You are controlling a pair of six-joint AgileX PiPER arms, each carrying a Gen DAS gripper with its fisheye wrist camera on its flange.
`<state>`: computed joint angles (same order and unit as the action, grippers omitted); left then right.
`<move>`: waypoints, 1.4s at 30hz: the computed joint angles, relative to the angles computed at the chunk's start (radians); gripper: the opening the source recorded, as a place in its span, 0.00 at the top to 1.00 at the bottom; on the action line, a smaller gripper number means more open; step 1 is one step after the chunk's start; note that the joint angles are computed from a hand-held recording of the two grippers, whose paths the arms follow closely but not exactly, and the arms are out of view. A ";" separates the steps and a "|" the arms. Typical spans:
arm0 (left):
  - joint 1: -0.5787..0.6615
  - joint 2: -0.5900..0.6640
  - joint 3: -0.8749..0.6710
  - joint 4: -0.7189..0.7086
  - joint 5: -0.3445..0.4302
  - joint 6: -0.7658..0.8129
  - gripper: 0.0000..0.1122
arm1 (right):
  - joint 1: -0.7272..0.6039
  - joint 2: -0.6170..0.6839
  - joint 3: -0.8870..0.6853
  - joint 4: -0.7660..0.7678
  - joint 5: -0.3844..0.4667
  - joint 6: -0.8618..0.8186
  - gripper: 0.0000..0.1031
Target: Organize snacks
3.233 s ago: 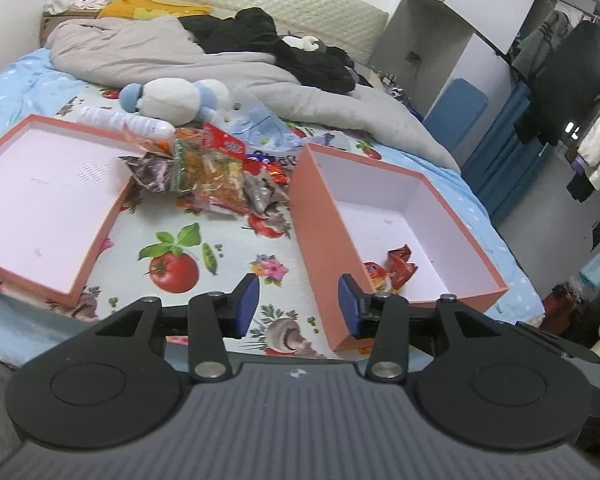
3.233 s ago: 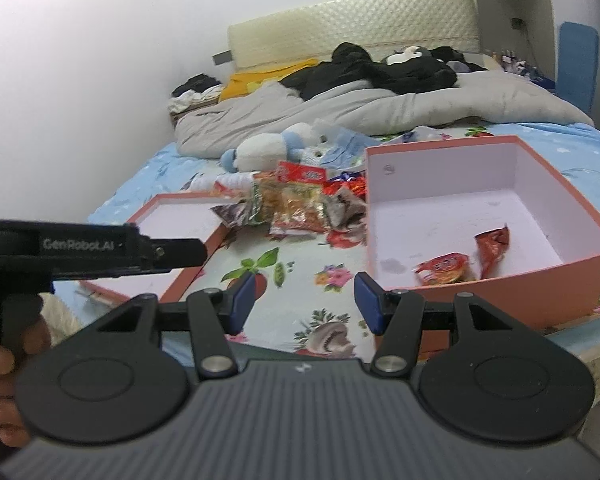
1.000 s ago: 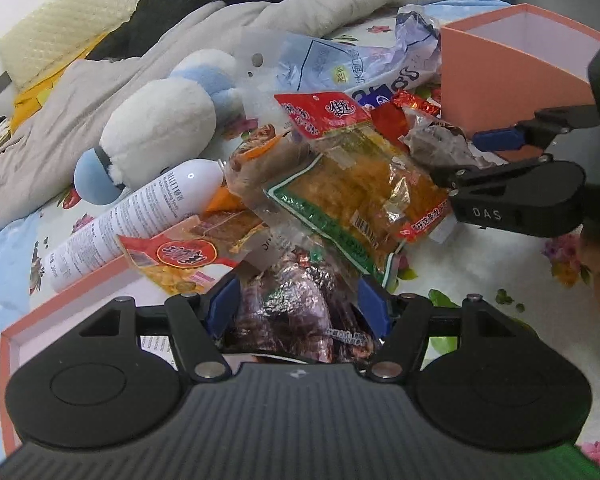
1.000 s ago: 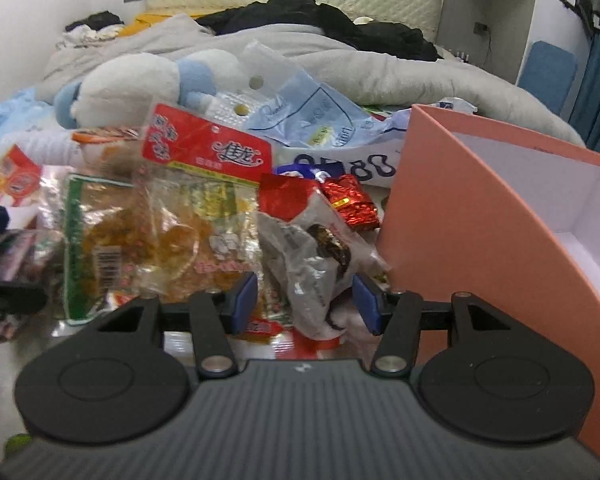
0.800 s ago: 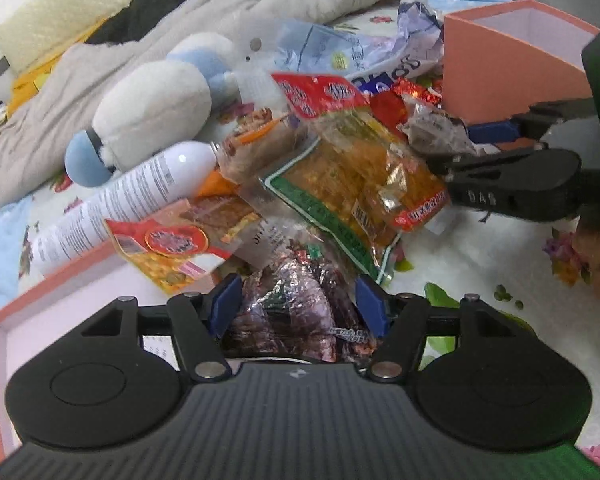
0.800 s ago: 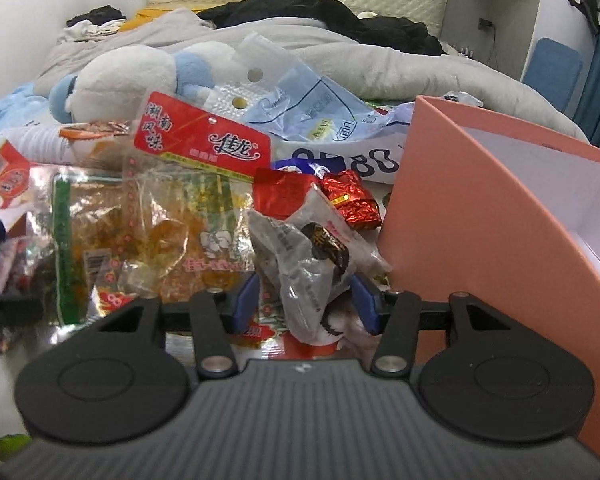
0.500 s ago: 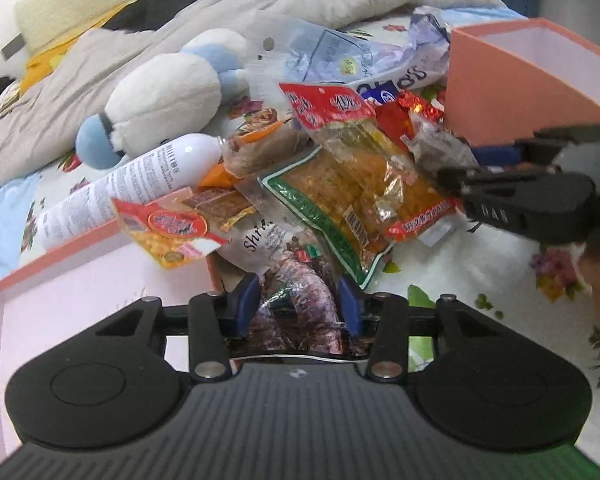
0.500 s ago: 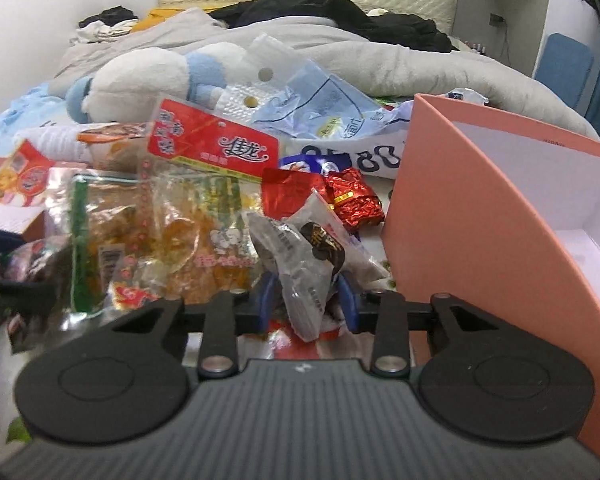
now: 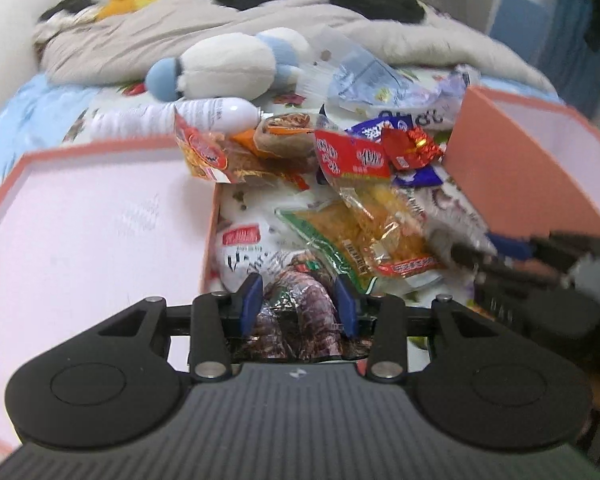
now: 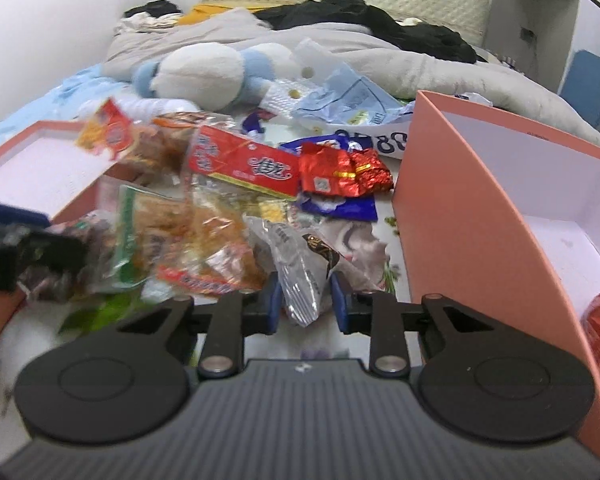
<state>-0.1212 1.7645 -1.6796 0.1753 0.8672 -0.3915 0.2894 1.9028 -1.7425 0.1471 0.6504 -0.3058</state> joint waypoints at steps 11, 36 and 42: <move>-0.167 -0.219 0.263 0.106 0.016 -0.383 0.69 | -0.119 -0.295 0.315 0.236 0.135 -0.384 0.72; -0.102 -0.228 0.285 -0.030 0.041 -0.351 0.31 | -0.133 -0.329 0.266 0.291 0.295 -0.109 0.35; -0.090 -0.219 0.303 -0.072 -0.004 -0.294 0.32 | -0.112 -0.284 0.236 0.221 0.308 0.005 0.35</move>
